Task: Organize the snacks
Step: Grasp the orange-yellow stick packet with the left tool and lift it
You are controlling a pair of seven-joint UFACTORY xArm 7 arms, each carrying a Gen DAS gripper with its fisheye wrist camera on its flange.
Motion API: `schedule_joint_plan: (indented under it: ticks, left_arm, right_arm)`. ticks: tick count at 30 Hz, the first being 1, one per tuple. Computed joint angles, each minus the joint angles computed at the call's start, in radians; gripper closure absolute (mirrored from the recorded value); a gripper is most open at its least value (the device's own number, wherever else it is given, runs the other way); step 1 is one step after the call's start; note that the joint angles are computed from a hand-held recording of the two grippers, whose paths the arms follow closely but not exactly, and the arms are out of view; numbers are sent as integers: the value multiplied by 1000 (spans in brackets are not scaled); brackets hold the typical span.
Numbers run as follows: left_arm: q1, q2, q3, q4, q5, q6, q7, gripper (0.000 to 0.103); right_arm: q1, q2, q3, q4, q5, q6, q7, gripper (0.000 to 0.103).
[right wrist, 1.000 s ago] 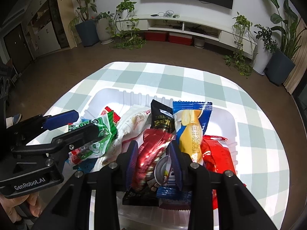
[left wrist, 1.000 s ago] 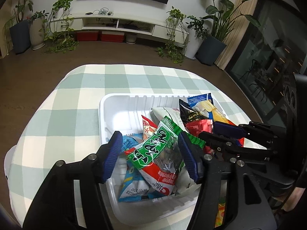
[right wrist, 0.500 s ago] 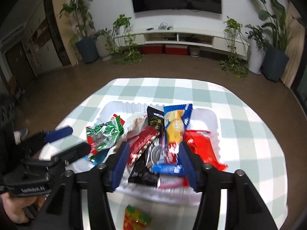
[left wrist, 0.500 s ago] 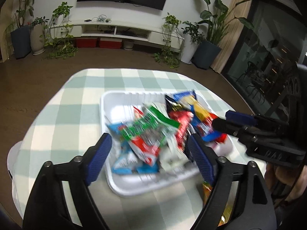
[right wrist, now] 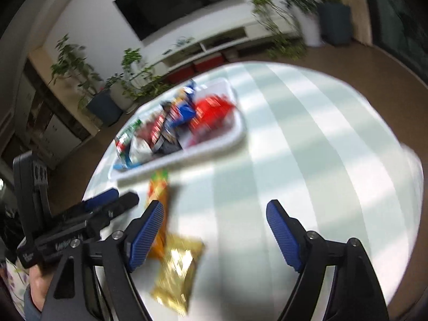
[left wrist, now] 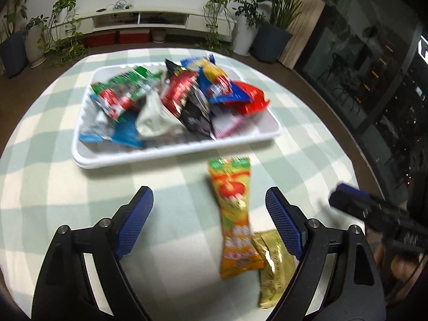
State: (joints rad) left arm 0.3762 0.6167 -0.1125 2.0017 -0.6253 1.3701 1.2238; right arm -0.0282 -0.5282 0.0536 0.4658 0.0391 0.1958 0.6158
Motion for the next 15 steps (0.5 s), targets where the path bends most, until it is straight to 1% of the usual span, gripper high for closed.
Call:
schedule_joint_plan:
  ticks: [3, 7, 10, 11, 15]
  left_arm:
    - [-10, -81, 10, -133, 4, -54, 33, 18]
    - [-41, -160, 32, -266, 9, -136, 74, 18]
    - [-72, -184, 46, -321, 22, -204, 74, 18]
    - [-80, -179, 48, -319, 29, -212, 67, 18]
    - [-107, -193, 50, -362, 46, -290, 61, 18]
  right_arm:
    - [15, -95, 4, -87, 29, -1, 38, 21]
    - [44, -178, 15, -140, 37, 28, 54, 21]
    - [56, -227, 37, -170, 34, 41, 73, 20]
    - [61, -233, 40, -175, 31, 41, 75, 20]
    - [87, -252, 37, -199, 32, 35, 83, 20]
